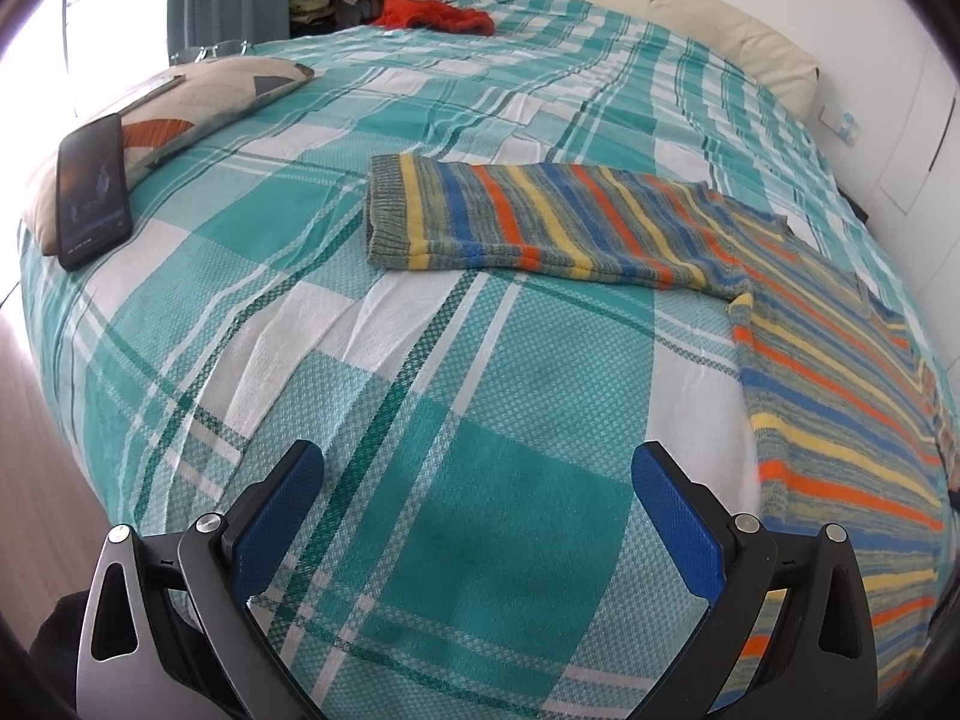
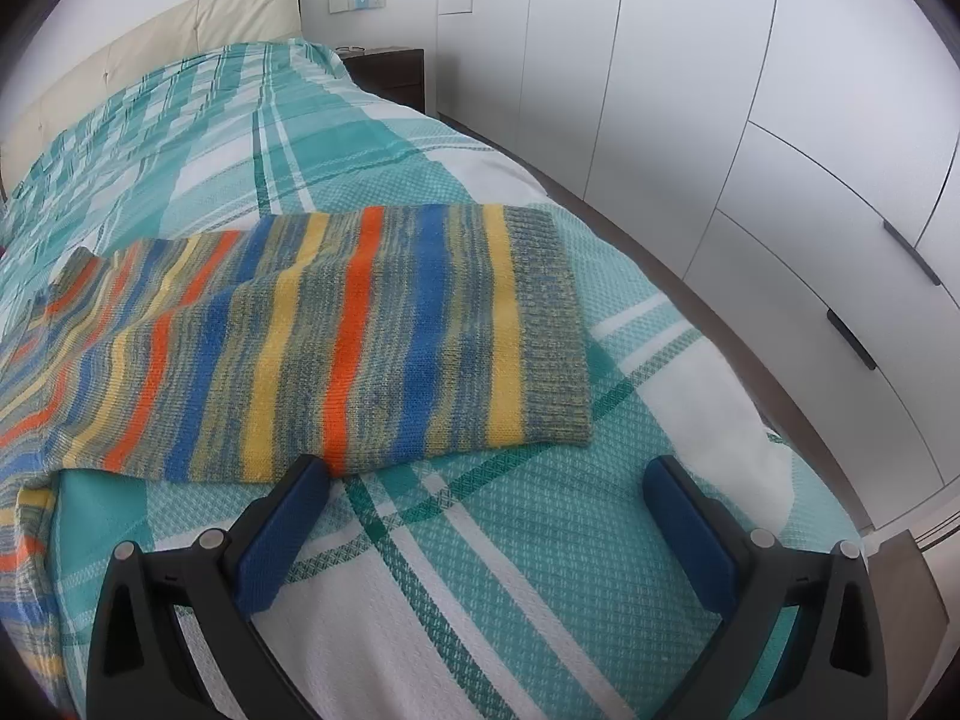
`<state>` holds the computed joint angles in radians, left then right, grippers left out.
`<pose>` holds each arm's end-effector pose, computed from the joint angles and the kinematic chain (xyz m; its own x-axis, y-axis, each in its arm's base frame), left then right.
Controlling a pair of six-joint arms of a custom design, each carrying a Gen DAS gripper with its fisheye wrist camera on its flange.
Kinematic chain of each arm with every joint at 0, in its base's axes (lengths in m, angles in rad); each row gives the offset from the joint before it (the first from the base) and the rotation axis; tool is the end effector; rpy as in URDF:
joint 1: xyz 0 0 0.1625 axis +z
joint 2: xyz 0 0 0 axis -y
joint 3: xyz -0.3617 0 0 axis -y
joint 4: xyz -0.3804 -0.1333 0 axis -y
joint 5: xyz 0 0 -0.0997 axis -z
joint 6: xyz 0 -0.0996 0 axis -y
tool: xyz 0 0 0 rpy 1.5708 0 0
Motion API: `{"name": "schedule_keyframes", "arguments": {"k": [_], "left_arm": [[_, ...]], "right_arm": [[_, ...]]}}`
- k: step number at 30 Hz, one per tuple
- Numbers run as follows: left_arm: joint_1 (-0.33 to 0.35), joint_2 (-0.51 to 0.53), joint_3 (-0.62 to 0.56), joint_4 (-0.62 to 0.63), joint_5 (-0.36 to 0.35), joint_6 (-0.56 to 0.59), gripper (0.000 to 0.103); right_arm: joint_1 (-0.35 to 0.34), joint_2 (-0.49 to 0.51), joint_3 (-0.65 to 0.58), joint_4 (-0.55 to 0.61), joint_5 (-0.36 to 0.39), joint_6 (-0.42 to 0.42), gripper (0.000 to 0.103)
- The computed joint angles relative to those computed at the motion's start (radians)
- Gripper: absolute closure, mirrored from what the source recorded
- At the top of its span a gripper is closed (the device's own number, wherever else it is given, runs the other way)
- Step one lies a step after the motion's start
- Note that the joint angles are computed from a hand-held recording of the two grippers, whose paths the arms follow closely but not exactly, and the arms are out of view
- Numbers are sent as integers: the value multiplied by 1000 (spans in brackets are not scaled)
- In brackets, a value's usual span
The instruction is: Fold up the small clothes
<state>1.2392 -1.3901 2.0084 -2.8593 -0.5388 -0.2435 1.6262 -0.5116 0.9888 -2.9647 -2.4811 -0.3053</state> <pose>0.0490 -0.5297 0.3197 -0.7008 -0.5058 -0.5031 0.0888 0.6379 -0.7650 0.0968 -0.7583 0.2068 -0.6072 0.3818 0.6968 -0.2267 0.7573 -0.6125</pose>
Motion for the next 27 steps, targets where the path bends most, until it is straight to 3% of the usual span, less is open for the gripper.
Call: {"name": "schedule_keyframes", "arguments": {"k": [27], "left_arm": [[-1, 32, -37, 52, 19, -1, 0]], "right_arm": [[0, 6, -11, 7, 0, 2, 0]]}}
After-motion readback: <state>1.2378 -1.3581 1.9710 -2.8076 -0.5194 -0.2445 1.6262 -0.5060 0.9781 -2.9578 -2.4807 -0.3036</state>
